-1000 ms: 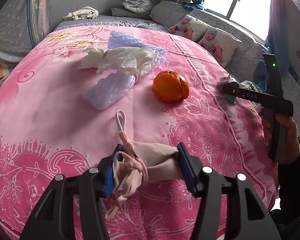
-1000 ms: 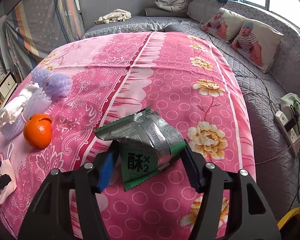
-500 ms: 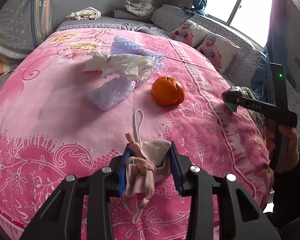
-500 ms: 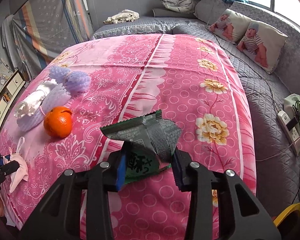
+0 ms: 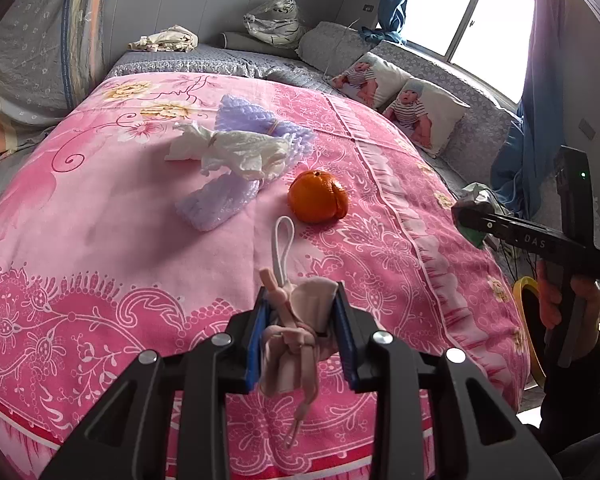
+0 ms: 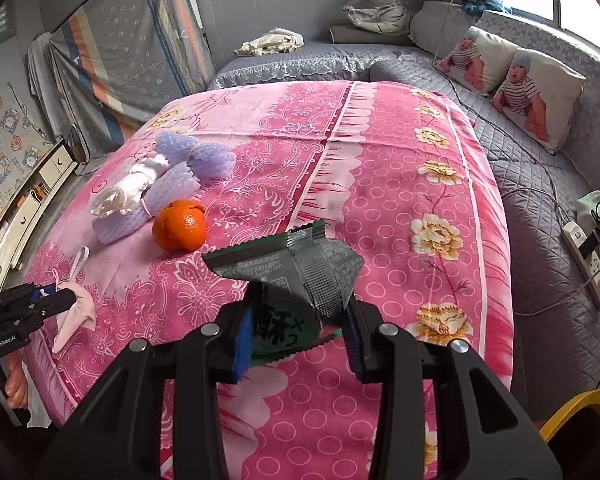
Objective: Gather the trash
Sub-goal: 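Carry the snack packet and cloth bundle over the yellow bin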
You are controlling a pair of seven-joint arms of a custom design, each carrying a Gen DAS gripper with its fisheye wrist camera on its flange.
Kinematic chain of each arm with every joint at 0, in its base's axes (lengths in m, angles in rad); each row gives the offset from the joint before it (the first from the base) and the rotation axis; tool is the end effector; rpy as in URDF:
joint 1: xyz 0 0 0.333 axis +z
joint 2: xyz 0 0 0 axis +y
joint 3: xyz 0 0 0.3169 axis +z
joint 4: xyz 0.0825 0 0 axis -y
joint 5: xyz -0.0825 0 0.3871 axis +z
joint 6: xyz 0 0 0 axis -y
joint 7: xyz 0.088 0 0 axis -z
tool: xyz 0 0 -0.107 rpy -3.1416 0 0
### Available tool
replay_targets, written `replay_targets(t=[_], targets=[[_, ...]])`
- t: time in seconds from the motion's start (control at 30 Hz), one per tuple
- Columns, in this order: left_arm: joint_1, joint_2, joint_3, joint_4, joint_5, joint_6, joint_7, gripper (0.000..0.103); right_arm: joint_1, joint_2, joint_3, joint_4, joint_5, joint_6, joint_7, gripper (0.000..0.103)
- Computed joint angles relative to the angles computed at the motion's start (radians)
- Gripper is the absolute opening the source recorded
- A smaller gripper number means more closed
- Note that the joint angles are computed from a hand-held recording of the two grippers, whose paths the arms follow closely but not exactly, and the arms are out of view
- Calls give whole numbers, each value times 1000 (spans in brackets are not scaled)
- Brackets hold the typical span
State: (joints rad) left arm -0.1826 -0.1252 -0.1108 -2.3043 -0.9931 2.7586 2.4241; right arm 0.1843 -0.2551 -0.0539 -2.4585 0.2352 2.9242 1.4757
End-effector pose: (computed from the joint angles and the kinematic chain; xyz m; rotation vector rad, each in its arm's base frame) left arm 0.5157 -0.1206 0.4474 -1.6164 2.2343 -1.1275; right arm 0.4944 0.0490 0.4740 -1.7633 1.7434 -0.5089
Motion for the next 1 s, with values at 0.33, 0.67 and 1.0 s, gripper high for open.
replay_targets(t=[0.33,0.67,1.0], targets=[[-18,-36,2,-13,-2,1,6,29,13,-73,-13,-60,9,1,-9,36],[-45,-34,-5,3,31,-22,-9,29,21,-118,-42,-105,37,-5,-36,36],[-81,-3,-38,51,59,-60,6,29,-28,-188,-58,-168,29,-6,-19,36]])
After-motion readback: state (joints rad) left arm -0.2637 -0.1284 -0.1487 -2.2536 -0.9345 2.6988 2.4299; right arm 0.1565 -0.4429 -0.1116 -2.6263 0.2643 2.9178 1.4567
